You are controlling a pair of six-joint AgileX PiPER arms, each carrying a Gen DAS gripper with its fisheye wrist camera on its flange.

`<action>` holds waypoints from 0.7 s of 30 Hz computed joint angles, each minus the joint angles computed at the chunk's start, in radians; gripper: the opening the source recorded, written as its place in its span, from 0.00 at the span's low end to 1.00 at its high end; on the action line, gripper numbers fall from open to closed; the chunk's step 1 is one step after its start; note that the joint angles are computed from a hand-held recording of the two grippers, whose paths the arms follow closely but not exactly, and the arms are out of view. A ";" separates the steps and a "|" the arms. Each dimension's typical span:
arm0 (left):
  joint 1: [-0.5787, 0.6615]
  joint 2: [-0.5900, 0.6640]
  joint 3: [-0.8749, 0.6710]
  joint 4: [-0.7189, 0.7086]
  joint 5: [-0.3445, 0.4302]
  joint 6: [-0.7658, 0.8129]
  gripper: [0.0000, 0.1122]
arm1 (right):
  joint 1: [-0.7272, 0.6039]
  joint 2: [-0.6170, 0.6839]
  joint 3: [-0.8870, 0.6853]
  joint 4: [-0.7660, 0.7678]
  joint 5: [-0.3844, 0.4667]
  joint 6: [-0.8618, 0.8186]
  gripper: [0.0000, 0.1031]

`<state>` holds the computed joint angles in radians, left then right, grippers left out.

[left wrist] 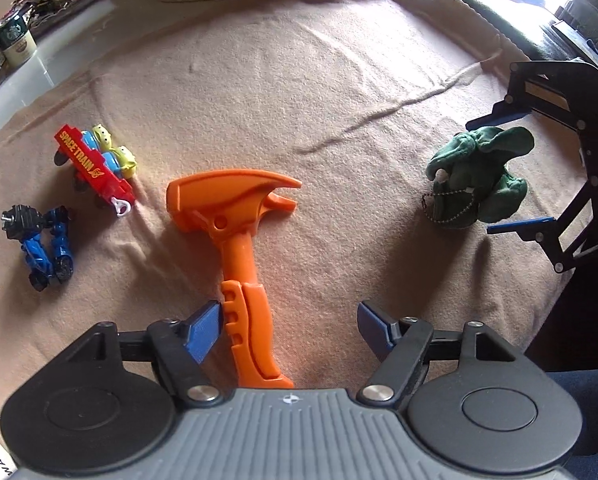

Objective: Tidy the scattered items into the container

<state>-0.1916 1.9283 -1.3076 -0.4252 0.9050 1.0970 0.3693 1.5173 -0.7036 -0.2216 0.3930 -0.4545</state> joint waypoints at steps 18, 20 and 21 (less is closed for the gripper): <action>-0.029 0.058 -0.094 0.069 0.055 -0.259 0.39 | -0.029 0.083 -0.124 0.129 0.087 0.071 0.57; -0.037 0.058 -0.086 0.052 0.041 -0.269 0.51 | -0.013 0.087 -0.115 0.074 0.078 0.143 0.59; -0.046 0.061 -0.087 0.050 0.039 -0.279 0.59 | -0.008 0.089 -0.111 0.051 0.072 0.172 0.59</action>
<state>-0.2375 1.9889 -1.3947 -0.3748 0.9437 0.8185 0.3614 1.6060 -0.8145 -0.1704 0.4647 -0.2821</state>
